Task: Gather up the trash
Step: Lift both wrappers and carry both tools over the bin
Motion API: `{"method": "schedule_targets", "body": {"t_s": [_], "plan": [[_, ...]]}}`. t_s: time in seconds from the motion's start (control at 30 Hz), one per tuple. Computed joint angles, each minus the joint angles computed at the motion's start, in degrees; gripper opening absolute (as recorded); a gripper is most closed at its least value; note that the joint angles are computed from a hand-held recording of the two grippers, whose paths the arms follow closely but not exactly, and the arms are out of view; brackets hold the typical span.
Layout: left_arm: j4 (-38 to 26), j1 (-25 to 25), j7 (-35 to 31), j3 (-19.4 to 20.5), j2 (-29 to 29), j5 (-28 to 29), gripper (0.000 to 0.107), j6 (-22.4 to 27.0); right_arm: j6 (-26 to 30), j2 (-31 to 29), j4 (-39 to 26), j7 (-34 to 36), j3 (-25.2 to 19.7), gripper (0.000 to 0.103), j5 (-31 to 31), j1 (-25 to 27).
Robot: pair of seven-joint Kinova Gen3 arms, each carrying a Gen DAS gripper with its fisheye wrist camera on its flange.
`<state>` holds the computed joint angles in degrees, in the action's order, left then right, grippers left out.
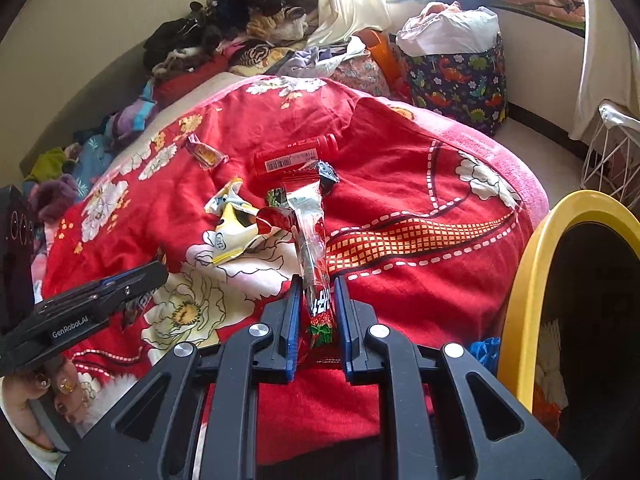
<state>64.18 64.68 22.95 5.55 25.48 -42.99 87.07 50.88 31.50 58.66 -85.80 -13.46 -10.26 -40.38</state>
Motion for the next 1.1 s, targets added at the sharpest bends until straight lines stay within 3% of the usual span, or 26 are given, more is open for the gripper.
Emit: {"method": "schedule_targets", "body": {"t_s": [1.1], "plan": [[-14.7,2.1,-13.2,-6.5,6.4,-4.2,0.016,-1.6,-6.6,-6.2,7.2,0.7,-0.9,0.016,-2.4,4.1]]}}
